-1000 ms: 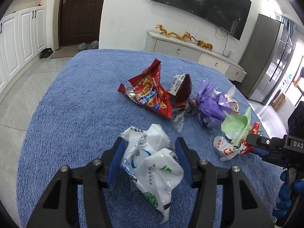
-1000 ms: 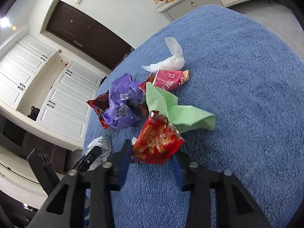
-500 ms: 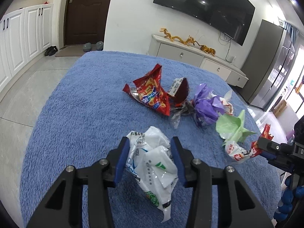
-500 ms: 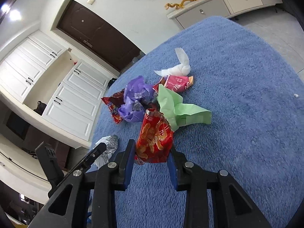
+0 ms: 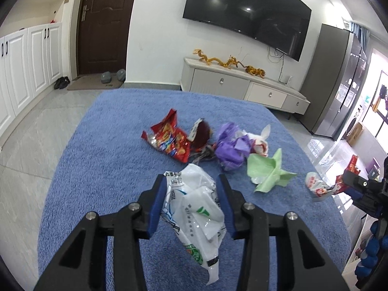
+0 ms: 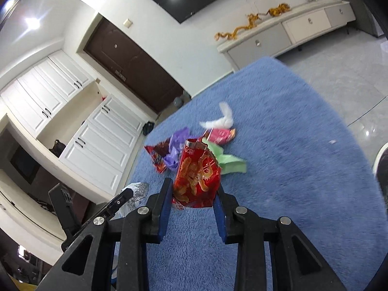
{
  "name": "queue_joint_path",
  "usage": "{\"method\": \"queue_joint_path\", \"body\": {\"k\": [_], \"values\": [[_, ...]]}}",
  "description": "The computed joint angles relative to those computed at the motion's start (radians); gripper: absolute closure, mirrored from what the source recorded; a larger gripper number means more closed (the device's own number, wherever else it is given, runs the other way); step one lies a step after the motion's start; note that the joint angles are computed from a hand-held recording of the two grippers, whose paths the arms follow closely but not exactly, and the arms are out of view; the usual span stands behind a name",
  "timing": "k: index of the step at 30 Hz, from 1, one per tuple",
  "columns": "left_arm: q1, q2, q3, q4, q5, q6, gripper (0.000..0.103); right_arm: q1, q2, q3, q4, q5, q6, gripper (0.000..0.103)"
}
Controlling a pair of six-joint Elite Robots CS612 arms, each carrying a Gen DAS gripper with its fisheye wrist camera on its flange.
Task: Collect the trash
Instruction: 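Carry both bags over the bin and open both tools to drop them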
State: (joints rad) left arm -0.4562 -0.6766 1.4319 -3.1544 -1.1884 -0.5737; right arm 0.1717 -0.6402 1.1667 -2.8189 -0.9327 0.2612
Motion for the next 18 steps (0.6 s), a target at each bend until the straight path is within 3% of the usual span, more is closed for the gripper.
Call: {"method": "queue_joint_path", "body": {"k": [10,18], "values": [[-0.034,-0.01,-0.049,-0.031,0.043,0.09,0.063,-0.052,-0.079,0.129,-0.248,-0.103,0.067,0.073],[-0.062,0.038,-0.184,0.02,-0.041,0.164,0.063,-0.096,-0.121,0.217,-0.375,-0.224,0.121,0.073]]}}
